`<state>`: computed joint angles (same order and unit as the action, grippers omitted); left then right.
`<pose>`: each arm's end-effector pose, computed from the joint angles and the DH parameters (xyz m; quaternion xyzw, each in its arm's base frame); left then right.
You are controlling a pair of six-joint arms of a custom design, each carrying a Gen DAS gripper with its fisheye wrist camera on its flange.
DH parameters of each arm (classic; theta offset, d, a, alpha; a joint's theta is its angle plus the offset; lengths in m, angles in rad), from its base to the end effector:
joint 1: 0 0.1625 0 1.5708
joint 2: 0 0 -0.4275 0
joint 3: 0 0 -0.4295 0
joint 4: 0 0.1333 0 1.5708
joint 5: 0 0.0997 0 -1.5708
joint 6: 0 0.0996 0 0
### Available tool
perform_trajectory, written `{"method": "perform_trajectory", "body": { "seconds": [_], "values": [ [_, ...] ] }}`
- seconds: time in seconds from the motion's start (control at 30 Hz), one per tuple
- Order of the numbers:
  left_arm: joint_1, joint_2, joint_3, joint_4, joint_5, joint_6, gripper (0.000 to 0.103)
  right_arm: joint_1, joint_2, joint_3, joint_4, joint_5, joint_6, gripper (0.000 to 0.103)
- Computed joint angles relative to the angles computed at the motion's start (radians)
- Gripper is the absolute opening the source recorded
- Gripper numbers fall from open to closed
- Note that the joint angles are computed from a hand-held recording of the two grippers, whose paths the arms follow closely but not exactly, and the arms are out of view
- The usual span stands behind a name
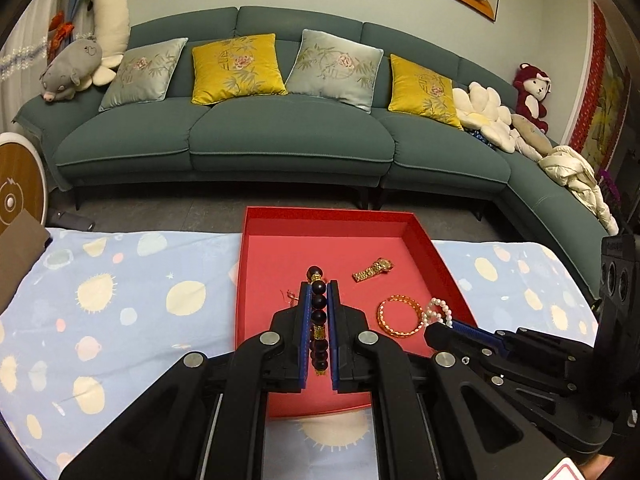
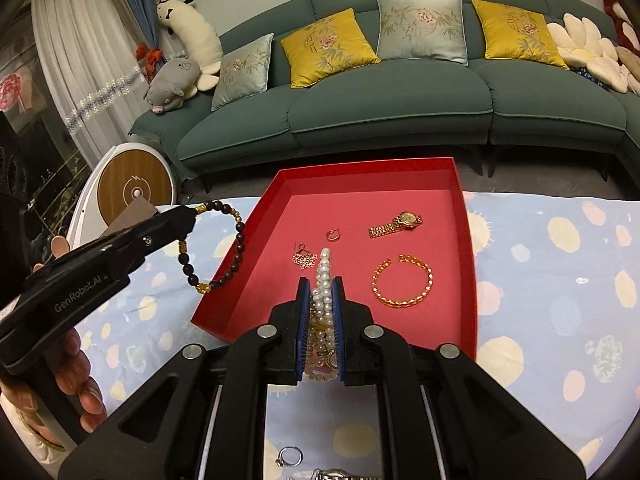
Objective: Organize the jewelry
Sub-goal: 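Carry the bracelet and pearl necklace into the red box and open both tools, then move both open tools back toward the remaining jewelry on the sheet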
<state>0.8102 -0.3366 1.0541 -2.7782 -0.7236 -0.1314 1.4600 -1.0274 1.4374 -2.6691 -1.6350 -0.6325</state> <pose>-0.4326 -0.7563 0.0100 0.1789 0.8718 -0.3715 0.2644 0.0426 -0.7645 0.3438 0.2322 -0.9118 0.3032 0.1506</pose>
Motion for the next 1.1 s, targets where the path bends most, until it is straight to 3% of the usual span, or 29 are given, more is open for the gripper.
{"method": "perform_trajectory", "body": {
  "seconds": [0.17, 0.2, 0.23, 0.3, 0.33, 0.47, 0.57, 0.6, 0.8, 0.87, 0.97, 1.1],
  "values": [
    [0.026, 0.002, 0.0, 0.008, -0.043, -0.051, 0.009, -0.004, 0.041, -0.029, 0.004, -0.002, -0.003, 0.016],
    [0.027, -0.004, 0.01, -0.02, -0.051, -0.059, 0.014, -0.003, 0.042, -0.026, -0.019, -0.011, -0.002, 0.021],
    [0.028, -0.014, 0.024, -0.046, -0.063, -0.067, 0.019, -0.002, 0.038, -0.019, -0.046, -0.01, 0.0, 0.033],
    [0.018, -0.033, 0.048, -0.087, -0.045, -0.079, 0.039, 0.001, 0.011, 0.011, -0.124, 0.018, -0.001, 0.046],
    [0.01, -0.043, 0.062, -0.115, -0.032, -0.074, 0.039, 0.004, -0.006, 0.024, -0.149, 0.034, -0.003, 0.05],
    [-0.032, -0.119, 0.148, -0.155, -0.013, -0.067, 0.042, 0.017, -0.099, 0.078, -0.195, 0.097, 0.005, 0.056],
    [-0.075, -0.181, 0.236, -0.17, 0.029, -0.071, 0.055, 0.025, -0.185, 0.146, -0.221, 0.125, -0.011, 0.057],
    [-0.089, -0.2, 0.268, -0.171, 0.05, -0.081, 0.055, 0.025, -0.208, 0.167, -0.232, 0.131, -0.021, 0.057],
    [-0.144, -0.294, 0.461, -0.131, 0.102, -0.204, 0.055, -0.001, -0.338, 0.315, -0.246, 0.1, -0.118, 0.057],
    [-0.153, -0.303, 0.503, -0.097, 0.119, -0.246, 0.055, -0.028, -0.372, 0.358, -0.231, 0.089, -0.111, 0.057],
    [-0.155, -0.308, 0.54, -0.019, 0.113, -0.299, 0.055, -0.06, -0.398, 0.402, -0.22, 0.051, -0.122, 0.057],
    [-0.14, -0.298, 0.551, 0.008, 0.062, -0.315, 0.055, -0.082, -0.389, 0.429, -0.224, 0.004, -0.225, 0.057]
  ]
}}
